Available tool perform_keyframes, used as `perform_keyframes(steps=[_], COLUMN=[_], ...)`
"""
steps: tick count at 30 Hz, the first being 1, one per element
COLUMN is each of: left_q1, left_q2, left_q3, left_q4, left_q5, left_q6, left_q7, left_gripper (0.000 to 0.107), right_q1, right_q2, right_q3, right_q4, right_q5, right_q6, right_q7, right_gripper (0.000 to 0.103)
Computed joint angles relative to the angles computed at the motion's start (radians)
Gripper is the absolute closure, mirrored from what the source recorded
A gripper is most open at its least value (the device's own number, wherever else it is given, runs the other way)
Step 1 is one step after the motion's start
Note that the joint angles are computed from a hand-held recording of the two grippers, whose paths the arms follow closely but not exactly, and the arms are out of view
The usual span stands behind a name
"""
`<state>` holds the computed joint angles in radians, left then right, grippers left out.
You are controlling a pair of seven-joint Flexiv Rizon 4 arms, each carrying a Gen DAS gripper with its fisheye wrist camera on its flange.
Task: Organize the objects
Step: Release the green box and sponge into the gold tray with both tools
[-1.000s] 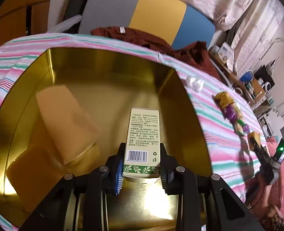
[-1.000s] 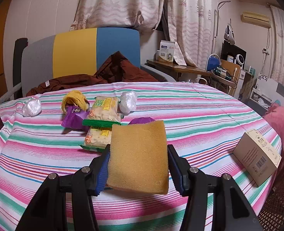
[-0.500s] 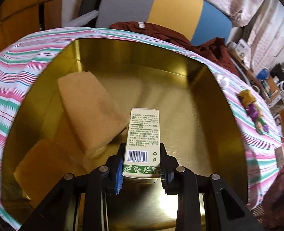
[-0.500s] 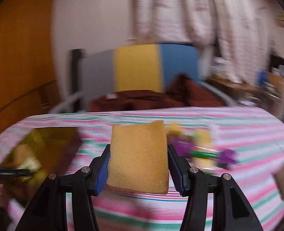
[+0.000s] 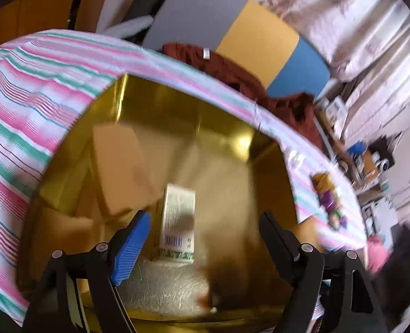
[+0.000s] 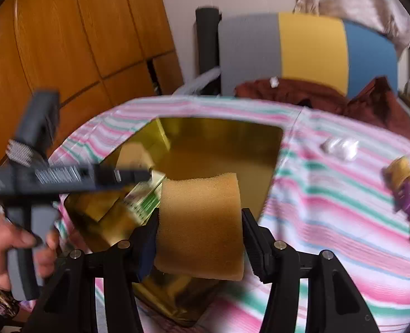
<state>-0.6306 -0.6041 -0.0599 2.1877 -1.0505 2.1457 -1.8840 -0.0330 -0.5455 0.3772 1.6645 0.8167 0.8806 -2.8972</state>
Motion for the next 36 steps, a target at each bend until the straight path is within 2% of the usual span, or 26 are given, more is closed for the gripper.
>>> perform_keyframes(steps=[1, 2, 3, 5, 7, 9, 14, 19, 23, 29, 36], left_q1=[-0.008, -0.04, -0.086, -0.119, -0.114, -0.094, -0.053, 0.0, 0.037, 0.058, 0.065], left_q2=[0.006, 0.012, 0.014, 0.007, 0.015, 0.014, 0.032, 0.032, 0.028, 0.016, -0.012], left_q3=[0.008, 0.021, 0.031, 0.01, -0.035, -0.08, -0.129, -0.195, -0.249, -0.279, -0.296], left_q4=[0.003, -0.002, -0.019, -0.075, -0.098, -0.127, -0.096, -0.095, -0.104, -0.118, -0.161], left_q5=[-0.018, -0.088, -0.213, -0.418, -0.561, -0.638, -0.637, -0.628, -0.624, -0.626, -0.602], left_q6=[0.01, 0.022, 0.048, 0.108, 0.184, 0.246, 0.316, 0.345, 0.369, 0.38, 0.367], left_q7=[0.002, 0.036, 0.115, 0.283, 0.404, 0.469, 0.444, 0.449, 0.464, 0.475, 0.516], left_gripper=[0.02, 0.018, 0.014, 0.012, 0.011, 0.009, 0.007, 0.006, 0.006, 0.006, 0.006], right_q1=[0.017, 0.026, 0.036, 0.053, 0.061, 0.072, 0.1, 0.125, 0.083, 0.027, 0.015], right_q2=[0.0, -0.003, -0.002, -0.002, 0.001, 0.005, 0.011, 0.008, 0.021, 0.031, 0.027], right_q3=[-0.007, -0.009, -0.008, -0.008, -0.003, 0.002, 0.005, 0.007, 0.023, 0.004, -0.039], right_q4=[0.009, 0.012, 0.022, 0.036, 0.048, 0.057, 0.071, 0.071, 0.062, 0.007, -0.038], right_q5=[-0.02, -0.033, -0.046, -0.073, -0.094, -0.11, -0.131, -0.134, -0.09, 0.012, 0.066], right_q6=[0.0, -0.001, 0.005, 0.009, -0.007, -0.03, -0.059, -0.052, -0.087, -0.168, -0.121], right_q7=[0.015, 0.021, 0.022, 0.031, 0.045, 0.067, 0.103, 0.164, 0.127, 0.124, 0.134], right_gripper=[0.048, 0.048, 0.048, 0.047, 0.047, 0.047, 0.046, 0.045, 0.037, 0.036, 0.036])
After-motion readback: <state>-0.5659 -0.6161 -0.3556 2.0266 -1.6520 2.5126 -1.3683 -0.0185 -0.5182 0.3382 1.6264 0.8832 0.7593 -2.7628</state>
